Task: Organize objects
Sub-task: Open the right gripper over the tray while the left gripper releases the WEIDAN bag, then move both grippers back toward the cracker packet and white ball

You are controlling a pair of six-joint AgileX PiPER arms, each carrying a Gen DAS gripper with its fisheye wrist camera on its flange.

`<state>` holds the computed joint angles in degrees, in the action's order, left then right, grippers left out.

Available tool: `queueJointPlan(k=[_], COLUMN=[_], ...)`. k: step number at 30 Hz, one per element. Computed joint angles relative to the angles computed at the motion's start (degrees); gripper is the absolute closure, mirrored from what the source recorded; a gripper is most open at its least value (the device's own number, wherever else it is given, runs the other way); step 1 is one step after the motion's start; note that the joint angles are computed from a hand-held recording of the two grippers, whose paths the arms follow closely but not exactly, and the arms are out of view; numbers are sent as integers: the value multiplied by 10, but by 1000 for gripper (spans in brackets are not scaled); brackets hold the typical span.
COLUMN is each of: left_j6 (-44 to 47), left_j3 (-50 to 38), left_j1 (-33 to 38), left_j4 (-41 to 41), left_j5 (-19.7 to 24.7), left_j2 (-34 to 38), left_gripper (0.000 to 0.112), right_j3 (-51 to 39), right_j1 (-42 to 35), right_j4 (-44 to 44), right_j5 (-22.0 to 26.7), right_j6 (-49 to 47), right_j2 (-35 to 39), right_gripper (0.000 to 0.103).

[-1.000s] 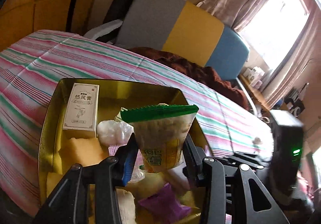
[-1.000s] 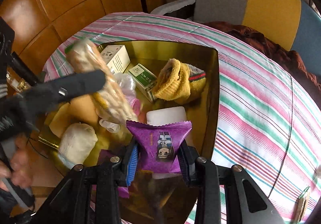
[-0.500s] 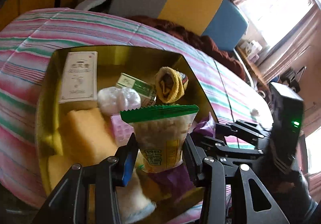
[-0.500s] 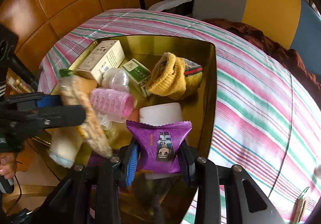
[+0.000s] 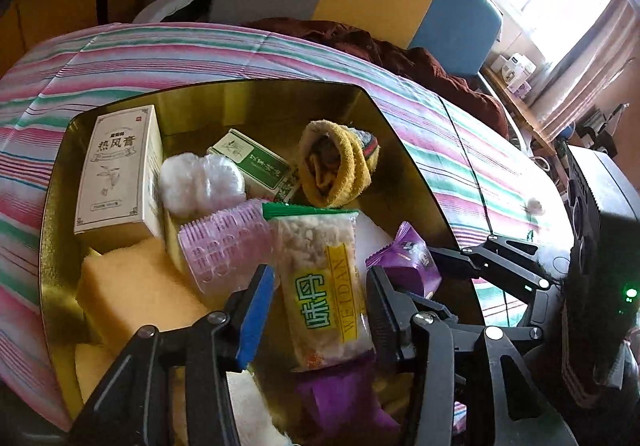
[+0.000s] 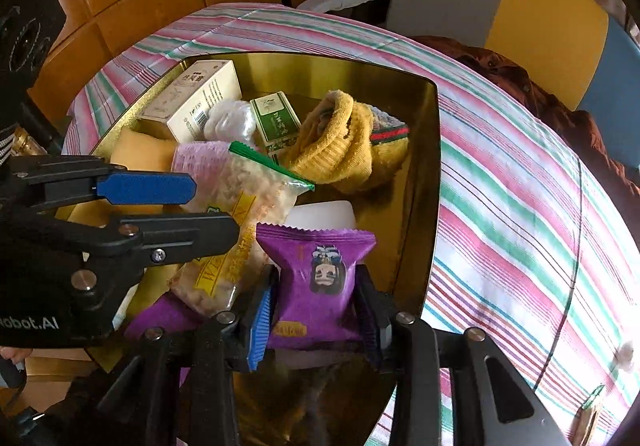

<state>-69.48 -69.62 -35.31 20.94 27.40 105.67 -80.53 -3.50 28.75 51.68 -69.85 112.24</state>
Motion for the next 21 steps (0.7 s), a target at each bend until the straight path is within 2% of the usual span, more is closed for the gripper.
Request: queueJointPlan(k=[2, 5, 8, 10, 13, 16, 21], left_j6=[-23, -111, -214, -275, -342, -383, -429], left_j3=[0, 10, 14, 14, 8, 9, 11], left_j1=[-4, -24, -59, -91, -138, -168, -205], left_j4=[20, 103, 200, 262, 326, 360, 383], left_j5=[5, 32, 96, 159, 251, 313, 377], left_j2=[-2, -16, -30, -36, -36, -37, -37], left_gripper=[61, 54, 49, 45, 36, 28, 21], right_j3=[7, 15, 24, 34, 57, 91, 162], right_j1=[0, -5, -13, -22, -31, -40, -65], right_j4=[0, 8, 21, 36, 60, 91, 190], right_j5=[-7, -11, -13, -15, -24, -49, -103], right_j6=[-1, -6, -10, -20, -41, -72, -161], right_j2=[-6, -18, -32, -46, -69, -100, -157], right_gripper=[60, 55, 49, 36, 29, 27, 27])
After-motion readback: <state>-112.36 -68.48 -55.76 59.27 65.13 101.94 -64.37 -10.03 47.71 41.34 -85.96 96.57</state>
